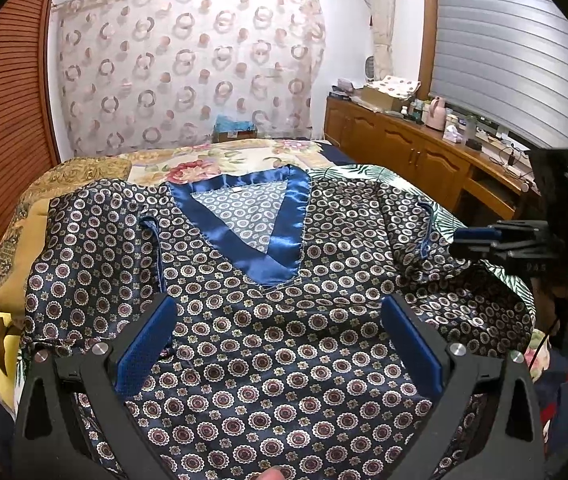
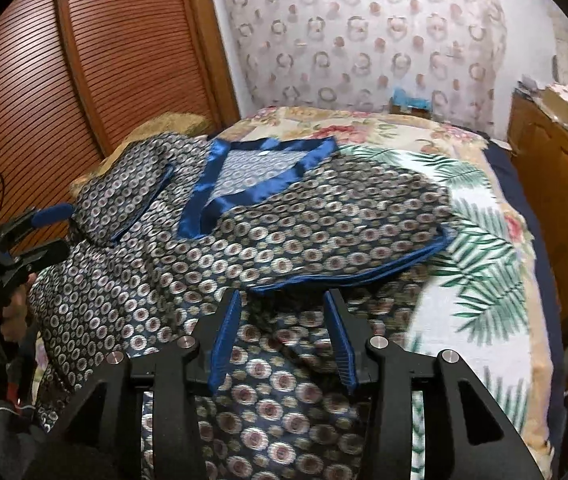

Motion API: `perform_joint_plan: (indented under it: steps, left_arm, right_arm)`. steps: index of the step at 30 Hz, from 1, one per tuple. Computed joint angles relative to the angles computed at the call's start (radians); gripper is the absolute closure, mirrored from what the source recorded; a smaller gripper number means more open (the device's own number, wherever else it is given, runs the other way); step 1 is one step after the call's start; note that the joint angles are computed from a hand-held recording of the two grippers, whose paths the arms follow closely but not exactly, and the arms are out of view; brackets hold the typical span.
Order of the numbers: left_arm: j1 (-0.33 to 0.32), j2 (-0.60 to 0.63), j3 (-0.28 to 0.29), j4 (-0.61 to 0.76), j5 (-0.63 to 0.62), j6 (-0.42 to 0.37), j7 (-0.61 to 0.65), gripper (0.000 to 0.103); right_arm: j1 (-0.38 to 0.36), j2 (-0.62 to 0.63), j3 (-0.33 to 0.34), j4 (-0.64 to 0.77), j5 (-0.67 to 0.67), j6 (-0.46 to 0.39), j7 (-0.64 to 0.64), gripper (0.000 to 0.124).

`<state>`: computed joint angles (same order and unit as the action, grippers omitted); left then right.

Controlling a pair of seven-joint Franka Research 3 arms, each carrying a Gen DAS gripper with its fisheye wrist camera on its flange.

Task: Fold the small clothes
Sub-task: 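Fold the grasped sleeve with the right gripper across the robot body, then release the sleeve with the right gripper and withdraw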

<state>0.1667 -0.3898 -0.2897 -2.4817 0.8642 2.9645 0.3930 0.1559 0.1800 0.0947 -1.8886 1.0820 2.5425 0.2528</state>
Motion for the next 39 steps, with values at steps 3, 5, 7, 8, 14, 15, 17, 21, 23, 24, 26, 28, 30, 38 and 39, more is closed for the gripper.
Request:
perform_joint_plan:
  steps: [3, 5, 7, 8, 14, 15, 17, 21, 23, 24, 26, 28, 30, 38, 39]
  left_arm:
    - [-0.002, -0.003, -0.005, 0.004, 0.004, 0.003, -0.001, 0.001]
    - [-0.002, -0.006, -0.008, 0.005, 0.007, 0.006, -0.004, 0.001]
    - [-0.001, -0.007, -0.014, 0.008, 0.012, 0.008, -0.007, 0.001]
    - [-0.001, -0.007, -0.017, 0.01, 0.015, 0.007, -0.009, 0.001]
    - [0.001, 0.004, -0.026, 0.019, 0.042, -0.003, -0.027, 0.001]
    - [-0.002, 0.005, -0.024, 0.019, 0.044, -0.003, -0.029, 0.001]
    - [-0.005, 0.009, -0.019, 0.018, 0.047, -0.005, -0.032, 0.001]
    - [-0.01, 0.01, -0.01, 0.01, 0.05, -0.005, -0.043, 0.001]
    - [-0.01, 0.008, -0.006, 0.004, 0.049, -0.004, -0.047, 0.001]
    - [-0.01, 0.006, -0.004, 0.0, 0.049, -0.003, -0.049, 0.001]
    - [-0.006, 0.002, -0.004, -0.006, 0.05, 0.0, -0.055, 0.001]
    - [-0.003, -0.001, -0.003, -0.011, 0.049, 0.003, -0.061, 0.001]
    - [0.001, -0.003, -0.004, -0.016, 0.049, 0.006, -0.064, 0.001]
    - [0.018, -0.015, -0.005, -0.03, 0.051, 0.014, -0.071, 0.001]
    - [0.018, -0.015, -0.002, -0.031, 0.047, 0.013, -0.067, 0.001]
  right_arm:
    - [-0.004, -0.002, -0.01, -0.001, 0.003, 0.027, 0.031, 0.079]
    - [-0.004, 0.026, -0.011, 0.029, -0.006, 0.055, 0.067, 0.079]
    - [-0.012, 0.066, -0.018, 0.077, -0.047, 0.062, 0.131, 0.079]
    - [-0.016, 0.083, -0.019, 0.101, -0.072, 0.056, 0.174, 0.079]
    - [-0.036, 0.234, -0.005, 0.294, -0.214, 0.019, 0.4, 0.079]
    - [-0.036, 0.257, -0.002, 0.324, -0.241, 0.013, 0.435, 0.079]
    - [-0.037, 0.293, 0.002, 0.379, -0.295, -0.004, 0.496, 0.08]
    - [-0.03, 0.362, 0.015, 0.477, -0.381, -0.015, 0.585, 0.106]
    - [-0.028, 0.369, 0.027, 0.488, -0.409, 0.006, 0.593, 0.117]
    - [-0.03, 0.374, 0.04, 0.497, -0.412, 0.006, 0.586, 0.117]
    - [-0.038, 0.372, 0.064, 0.498, -0.407, 0.009, 0.557, 0.118]
    - [-0.034, 0.365, 0.081, 0.497, -0.405, 0.012, 0.528, 0.119]
    - [-0.029, 0.357, 0.095, 0.495, -0.397, 0.013, 0.502, 0.119]
    - [0.001, 0.331, 0.125, 0.498, -0.343, -0.006, 0.404, 0.119]
    - [0.006, 0.336, 0.124, 0.509, -0.346, -0.011, 0.394, 0.119]
